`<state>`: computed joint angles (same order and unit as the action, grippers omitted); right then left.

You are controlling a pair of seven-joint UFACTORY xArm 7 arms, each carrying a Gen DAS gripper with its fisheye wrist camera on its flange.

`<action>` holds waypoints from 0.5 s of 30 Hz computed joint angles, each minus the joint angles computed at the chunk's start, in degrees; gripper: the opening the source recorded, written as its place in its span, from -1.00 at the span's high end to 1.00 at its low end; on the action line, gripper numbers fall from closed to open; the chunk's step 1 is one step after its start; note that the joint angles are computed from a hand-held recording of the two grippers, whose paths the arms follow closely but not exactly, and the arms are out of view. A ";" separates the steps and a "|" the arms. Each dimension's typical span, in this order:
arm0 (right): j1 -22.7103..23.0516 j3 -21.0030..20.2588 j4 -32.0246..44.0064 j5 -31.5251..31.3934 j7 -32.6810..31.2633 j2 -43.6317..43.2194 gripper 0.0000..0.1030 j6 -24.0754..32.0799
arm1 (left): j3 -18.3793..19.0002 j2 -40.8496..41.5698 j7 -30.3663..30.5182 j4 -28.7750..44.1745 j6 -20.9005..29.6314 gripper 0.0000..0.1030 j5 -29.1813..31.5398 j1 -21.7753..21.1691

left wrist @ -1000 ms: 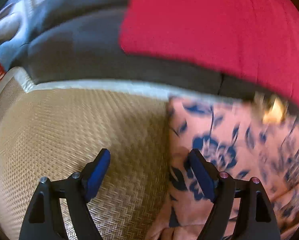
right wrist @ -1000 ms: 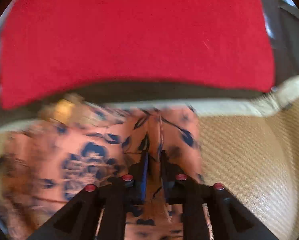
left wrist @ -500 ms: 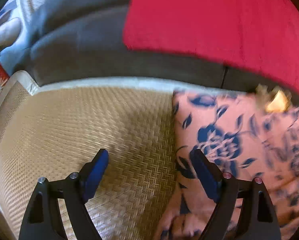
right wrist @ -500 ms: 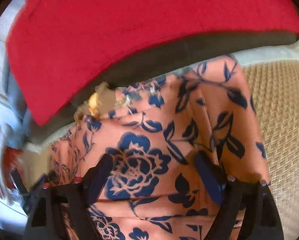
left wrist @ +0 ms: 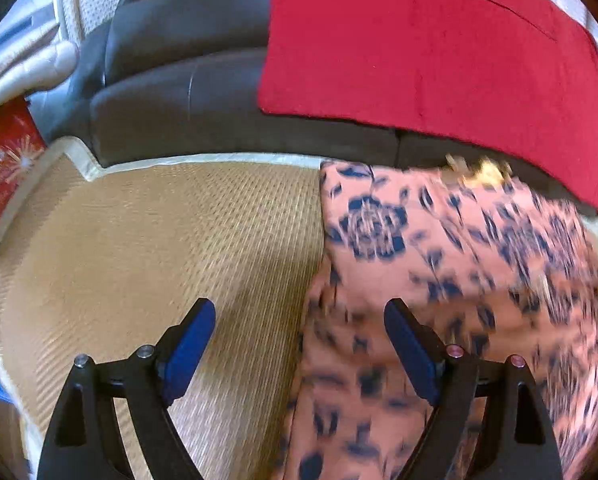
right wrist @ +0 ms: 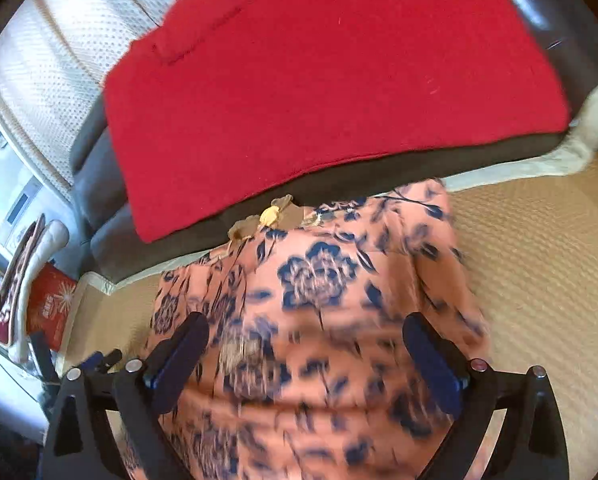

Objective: Fold small clothes

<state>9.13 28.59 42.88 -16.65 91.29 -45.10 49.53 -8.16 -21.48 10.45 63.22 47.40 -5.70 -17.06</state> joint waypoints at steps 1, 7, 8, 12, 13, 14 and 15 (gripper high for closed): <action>2.10 0.77 -0.51 1.75 0.98 -2.71 -0.94 2.69 | 0.42 -1.55 0.63 -0.54 0.86 -0.68 0.67 0.33; 9.68 12.16 -0.36 12.00 14.39 -7.55 -0.94 19.35 | 2.11 -16.26 1.35 -9.27 7.53 -0.68 1.33 1.83; 11.14 13.70 0.95 12.04 17.59 -6.51 -0.94 22.16 | 2.29 -18.17 1.37 -10.58 7.75 -0.68 1.48 2.20; 10.31 20.18 11.08 14.15 21.32 -6.08 -0.94 36.25 | 3.00 -26.01 2.08 -13.26 11.75 -0.68 2.24 3.16; 10.05 20.79 14.61 14.02 21.39 -5.94 -0.94 39.94 | 3.05 -27.41 2.30 -13.97 11.87 -0.68 2.45 3.47; 9.40 21.70 16.00 14.15 21.42 -5.75 -0.94 41.25 | 2.97 -28.18 2.56 -14.35 11.69 -0.68 2.63 3.70; 8.87 22.30 16.78 14.38 21.24 -5.68 -0.94 41.91 | 2.94 -28.91 2.89 -14.51 12.09 -0.68 2.86 3.88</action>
